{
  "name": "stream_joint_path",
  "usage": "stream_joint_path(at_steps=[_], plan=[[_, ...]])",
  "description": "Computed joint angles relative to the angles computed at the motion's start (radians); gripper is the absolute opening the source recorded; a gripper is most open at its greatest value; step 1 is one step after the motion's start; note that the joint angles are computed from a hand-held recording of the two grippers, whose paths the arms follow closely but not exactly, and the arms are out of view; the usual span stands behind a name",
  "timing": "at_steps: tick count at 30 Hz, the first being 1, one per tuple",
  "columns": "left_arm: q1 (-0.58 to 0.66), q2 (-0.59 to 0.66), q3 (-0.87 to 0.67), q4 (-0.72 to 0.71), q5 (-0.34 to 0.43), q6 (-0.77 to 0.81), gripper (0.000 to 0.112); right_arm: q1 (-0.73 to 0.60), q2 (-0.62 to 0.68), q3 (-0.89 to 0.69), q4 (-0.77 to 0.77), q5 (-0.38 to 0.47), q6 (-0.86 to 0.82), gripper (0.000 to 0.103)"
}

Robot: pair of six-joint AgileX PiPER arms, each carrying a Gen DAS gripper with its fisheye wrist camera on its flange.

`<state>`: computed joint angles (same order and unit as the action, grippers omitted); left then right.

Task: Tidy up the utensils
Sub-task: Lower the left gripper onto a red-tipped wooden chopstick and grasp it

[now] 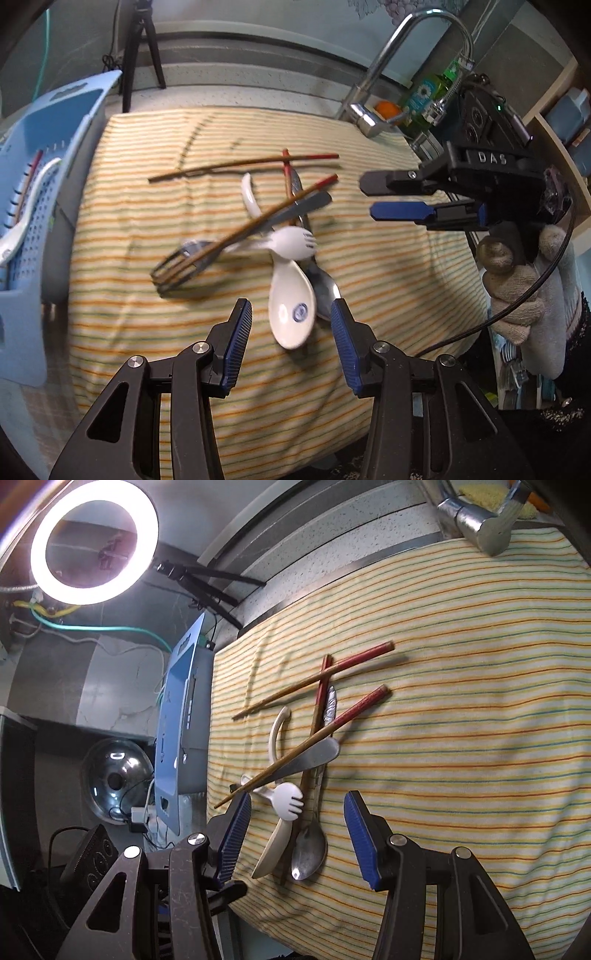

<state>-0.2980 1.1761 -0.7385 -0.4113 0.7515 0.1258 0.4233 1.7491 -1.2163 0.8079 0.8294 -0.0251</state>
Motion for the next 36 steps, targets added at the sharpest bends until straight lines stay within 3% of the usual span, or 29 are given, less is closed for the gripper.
stream_joint_path(at_steps=[5, 10, 21, 25, 32, 36], plan=[[0.078, 0.014, -0.063, 0.052, 0.030, 0.055, 0.043, -0.029, -0.002, 0.002, 0.010, -0.013, 0.018, 0.048], [0.171, 0.061, -0.141, -0.014, 0.068, 0.190, 0.043, -0.032, 0.000, -0.003, 0.005, -0.029, 0.053, 0.048], [0.172, 0.295, -0.424, 0.070, 0.163, 0.392, 0.042, 0.009, 0.011, -0.060, -0.006, -0.088, 0.203, 0.038], [0.164, 0.415, -0.523, 0.073, 0.221, 0.467, 0.038, 0.071, 0.059, -0.120, -0.146, -0.108, 0.378, 0.027], [0.109, 0.588, -0.659, 0.124, 0.268, 0.561, 0.026, 0.101, 0.125, -0.174, -0.375, -0.095, 0.659, 0.022], [0.077, 0.661, -0.730, 0.149, 0.301, 0.588, 0.019, 0.092, 0.151, -0.185, -0.391, -0.084, 0.704, 0.020]])
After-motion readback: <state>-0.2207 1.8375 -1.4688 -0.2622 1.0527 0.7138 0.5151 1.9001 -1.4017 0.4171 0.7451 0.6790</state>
